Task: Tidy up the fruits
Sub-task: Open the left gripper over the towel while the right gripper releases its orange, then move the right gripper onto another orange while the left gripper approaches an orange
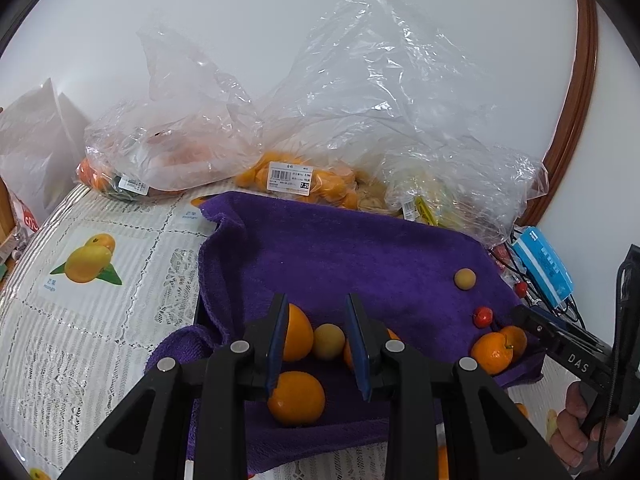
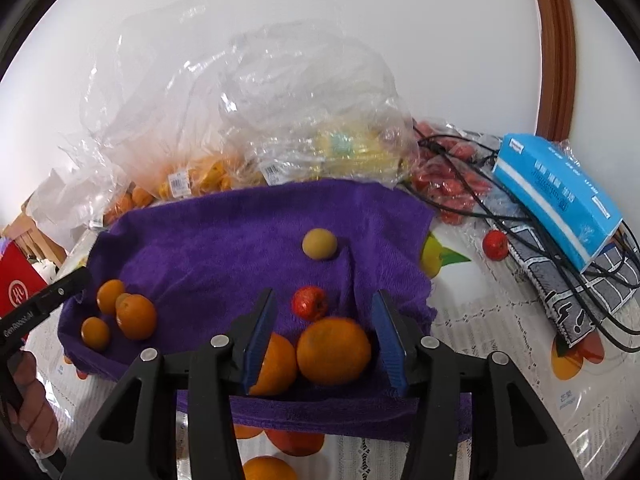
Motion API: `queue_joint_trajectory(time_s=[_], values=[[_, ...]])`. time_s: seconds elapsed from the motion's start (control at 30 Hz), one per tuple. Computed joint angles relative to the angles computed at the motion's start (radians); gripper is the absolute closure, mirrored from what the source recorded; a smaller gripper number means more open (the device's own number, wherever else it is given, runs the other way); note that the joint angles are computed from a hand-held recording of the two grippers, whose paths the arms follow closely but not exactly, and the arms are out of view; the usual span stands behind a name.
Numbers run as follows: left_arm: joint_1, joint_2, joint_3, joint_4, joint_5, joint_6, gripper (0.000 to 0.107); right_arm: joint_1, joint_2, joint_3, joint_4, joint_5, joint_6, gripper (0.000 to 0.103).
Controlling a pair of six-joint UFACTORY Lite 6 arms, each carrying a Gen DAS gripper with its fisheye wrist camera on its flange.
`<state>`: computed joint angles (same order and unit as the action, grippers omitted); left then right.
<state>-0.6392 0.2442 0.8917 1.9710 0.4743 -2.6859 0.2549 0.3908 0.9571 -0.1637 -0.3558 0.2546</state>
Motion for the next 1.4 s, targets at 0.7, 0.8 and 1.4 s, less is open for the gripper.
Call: queue_joint_trajectory(time_s=[0.7, 0.8, 1.4], values=[[-0.110, -0.099, -0.079, 0.010, 0.038, -0.043, 0.070, 0.099, -0.291, -0.387, 0.184, -0.030, -0.093, 0.060], [-0.137, -0.118, -0.116, -0.011, 0.063, -0.041, 0.070, 0.145, -0.263, -0.411, 0.251, -0.040, -0.135, 0.062], [-0.219, -0.137, -0.200, 0.025, 0.029, -0.098, 0.070, 0.164, -0.284, -0.529, 0.474, -0.117, -0.328, 0.071]])
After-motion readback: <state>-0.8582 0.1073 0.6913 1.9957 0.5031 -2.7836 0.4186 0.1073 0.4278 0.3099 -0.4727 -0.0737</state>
